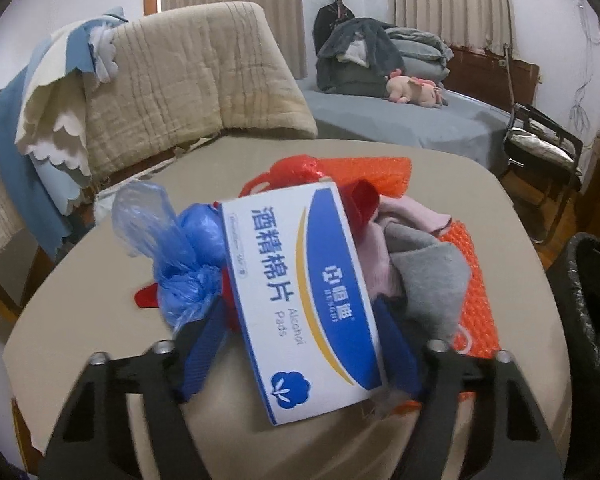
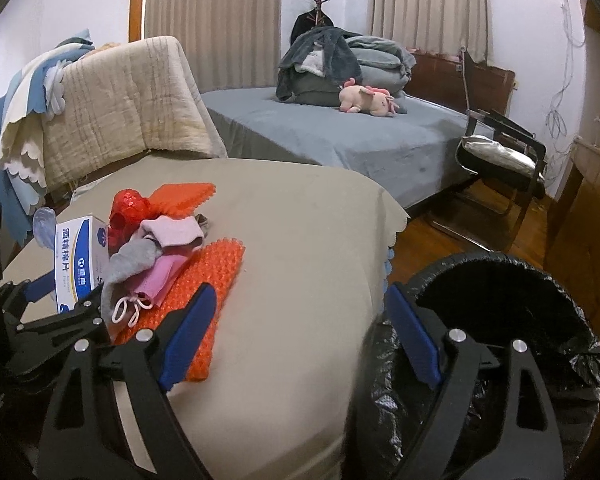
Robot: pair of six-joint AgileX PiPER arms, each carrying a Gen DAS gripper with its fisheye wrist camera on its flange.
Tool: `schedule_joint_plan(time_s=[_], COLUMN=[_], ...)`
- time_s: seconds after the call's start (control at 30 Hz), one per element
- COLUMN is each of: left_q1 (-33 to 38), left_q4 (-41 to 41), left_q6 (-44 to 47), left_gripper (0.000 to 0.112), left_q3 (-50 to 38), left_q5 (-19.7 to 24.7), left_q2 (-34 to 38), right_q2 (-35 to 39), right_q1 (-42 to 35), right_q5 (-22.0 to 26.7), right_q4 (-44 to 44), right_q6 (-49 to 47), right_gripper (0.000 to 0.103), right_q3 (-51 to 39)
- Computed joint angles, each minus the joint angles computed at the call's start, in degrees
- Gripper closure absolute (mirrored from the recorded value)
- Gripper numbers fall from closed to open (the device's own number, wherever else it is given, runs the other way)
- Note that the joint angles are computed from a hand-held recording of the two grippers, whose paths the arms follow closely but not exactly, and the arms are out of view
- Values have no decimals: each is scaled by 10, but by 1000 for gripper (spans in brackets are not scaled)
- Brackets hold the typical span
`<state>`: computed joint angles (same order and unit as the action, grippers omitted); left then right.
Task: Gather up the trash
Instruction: 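Reach the left gripper to the alcohol pads box and grasp it, then grasp the grey sock with the right gripper while the left gripper holds the box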
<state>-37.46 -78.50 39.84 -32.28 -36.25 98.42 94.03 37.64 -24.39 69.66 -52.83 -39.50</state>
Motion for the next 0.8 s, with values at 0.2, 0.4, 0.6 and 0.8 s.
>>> schedule_joint_plan(time_s=[0.2,0.4,0.6,0.8], left_q1=[-4,-14,19,44], left_q4=[40,6,18,67], left_q6=[-39,12,14,-43], left_gripper=[52,53,53,53], left_q3=[37,83,118,143], left_q5=[0,-2,16,31], left_q2=[-41,-136,-165,-165], right_q2=[1,7,33,56], right_q1=[11,38,60,67], right_q5=[5,13,36,59], right_q4=[-8,-10,-4,8], right_q6=[2,4,-1,-9], right_gripper=[19,22,27,36], right_q3=[-19,-42,-72,-91])
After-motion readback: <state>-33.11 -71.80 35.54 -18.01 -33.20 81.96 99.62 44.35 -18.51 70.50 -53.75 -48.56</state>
